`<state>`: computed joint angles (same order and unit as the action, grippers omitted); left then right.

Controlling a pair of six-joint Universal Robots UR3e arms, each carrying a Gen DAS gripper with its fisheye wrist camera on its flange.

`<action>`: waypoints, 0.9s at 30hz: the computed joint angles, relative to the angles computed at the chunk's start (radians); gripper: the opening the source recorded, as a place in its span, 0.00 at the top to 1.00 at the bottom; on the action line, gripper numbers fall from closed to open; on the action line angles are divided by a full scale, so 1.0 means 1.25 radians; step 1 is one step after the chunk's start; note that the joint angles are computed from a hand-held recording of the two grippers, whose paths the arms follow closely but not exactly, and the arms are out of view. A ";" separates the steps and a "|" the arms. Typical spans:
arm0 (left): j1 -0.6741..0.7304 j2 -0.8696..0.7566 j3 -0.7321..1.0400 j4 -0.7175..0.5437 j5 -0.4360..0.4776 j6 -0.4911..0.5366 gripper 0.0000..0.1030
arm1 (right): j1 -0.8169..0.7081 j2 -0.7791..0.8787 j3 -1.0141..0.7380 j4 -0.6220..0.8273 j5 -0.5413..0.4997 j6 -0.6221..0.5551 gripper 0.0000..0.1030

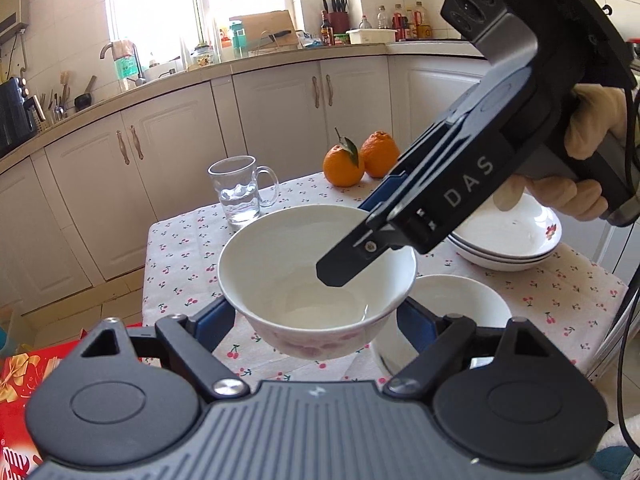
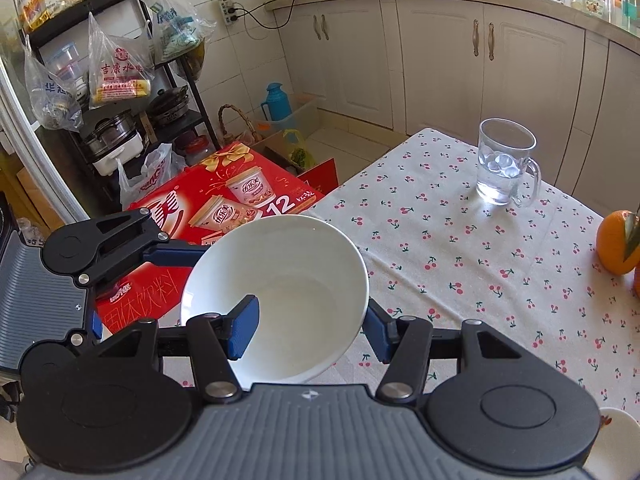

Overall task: Organize plates and bowls
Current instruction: 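Lift the bowl with the right tool and carry it over the bowl stack, then lower the bowl onto the bowl stack and open the right tool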

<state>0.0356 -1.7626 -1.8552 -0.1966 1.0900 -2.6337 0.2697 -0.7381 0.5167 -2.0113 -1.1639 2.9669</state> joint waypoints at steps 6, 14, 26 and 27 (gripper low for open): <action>-0.029 0.025 -0.029 -0.001 -0.013 -0.011 0.15 | -0.019 -0.180 0.311 -0.138 -0.007 -0.007 0.40; -0.058 0.031 -0.054 -0.008 -0.031 -0.030 0.15 | -0.040 -0.318 0.540 -0.224 -0.020 -0.006 0.40; -0.071 0.031 -0.080 -0.023 -0.044 -0.037 0.15 | -0.063 -0.392 0.703 -0.296 -0.006 0.005 0.40; -0.071 0.030 -0.080 -0.026 -0.046 -0.038 0.15 | -0.064 -0.394 0.708 -0.297 -0.004 0.005 0.40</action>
